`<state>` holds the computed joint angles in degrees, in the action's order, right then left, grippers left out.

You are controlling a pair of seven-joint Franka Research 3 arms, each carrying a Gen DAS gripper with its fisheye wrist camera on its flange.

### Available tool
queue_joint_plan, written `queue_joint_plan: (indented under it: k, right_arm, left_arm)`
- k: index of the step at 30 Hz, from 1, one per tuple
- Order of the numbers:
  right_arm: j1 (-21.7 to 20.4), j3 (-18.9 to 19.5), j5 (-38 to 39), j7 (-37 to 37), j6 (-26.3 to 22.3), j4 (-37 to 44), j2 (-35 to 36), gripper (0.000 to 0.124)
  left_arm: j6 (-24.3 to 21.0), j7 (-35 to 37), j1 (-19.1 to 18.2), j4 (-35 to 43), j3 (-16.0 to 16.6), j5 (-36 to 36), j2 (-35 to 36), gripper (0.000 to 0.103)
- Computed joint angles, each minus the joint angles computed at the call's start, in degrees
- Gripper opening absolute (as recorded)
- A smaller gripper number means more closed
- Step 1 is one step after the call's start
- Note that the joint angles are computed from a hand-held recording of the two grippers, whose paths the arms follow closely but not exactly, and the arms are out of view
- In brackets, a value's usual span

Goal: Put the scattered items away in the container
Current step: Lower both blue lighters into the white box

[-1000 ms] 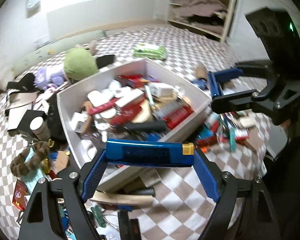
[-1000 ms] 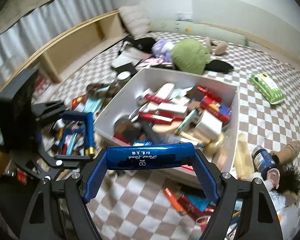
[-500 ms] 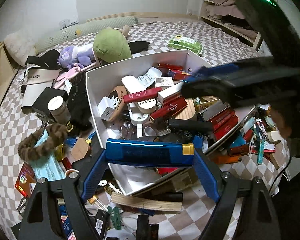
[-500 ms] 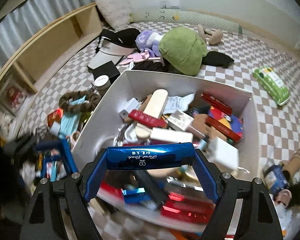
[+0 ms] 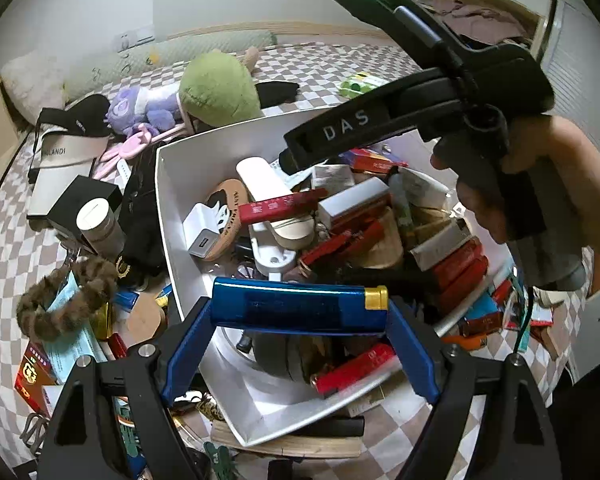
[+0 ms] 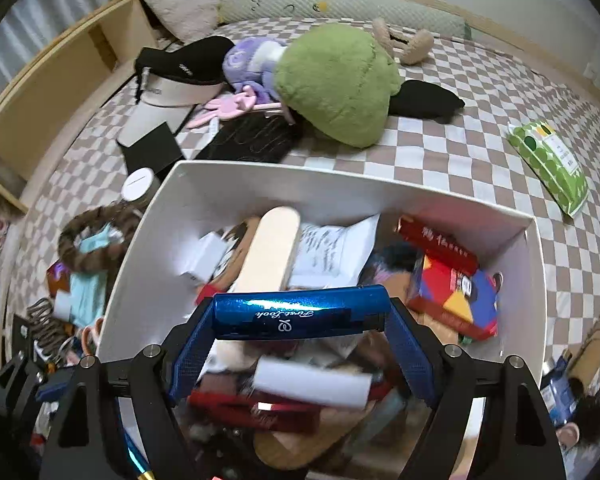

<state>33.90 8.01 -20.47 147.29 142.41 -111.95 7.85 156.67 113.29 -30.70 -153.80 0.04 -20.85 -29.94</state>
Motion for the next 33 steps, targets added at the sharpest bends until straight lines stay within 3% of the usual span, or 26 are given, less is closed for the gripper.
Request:
queue_joint_plan:
  k: [4,14,24,29,33]
  right_arm:
    - [-0.94,0.31,3.35,-5.76,3.71,0.03,1.17,0.083]
    - [-0.14,-0.22,9.91,-17.41,-0.71,5.39,5.88,0.083]
    - [1.35,-1.72,10.01,-17.91,-2.48,7.83,7.96,0.083]
    - [0.71,-1.92,10.68,-16.15,1.67,4.35,5.18,0.083]
    - [-0.82,-1.79,11.98,-13.71,8.20,-1.45,0.63,0.083]
  left_arm:
    - [0.11,-0.67,0.21,0.84,-0.16,-0.36,1.26,0.085]
    - [-0.86,-2.07,1.60,2.36,-2.19,0.56,3.73,0.085]
    - [-0.89,-3.52,2.59,3.47,-2.87,0.26,4.95,0.085]
    - [-0.81,-5.39,3.56,3.76,-3.72,1.58,5.32,0.085]
    - [-0.52,-7.98,4.47,4.44,-4.54,2.90,5.96,0.085]
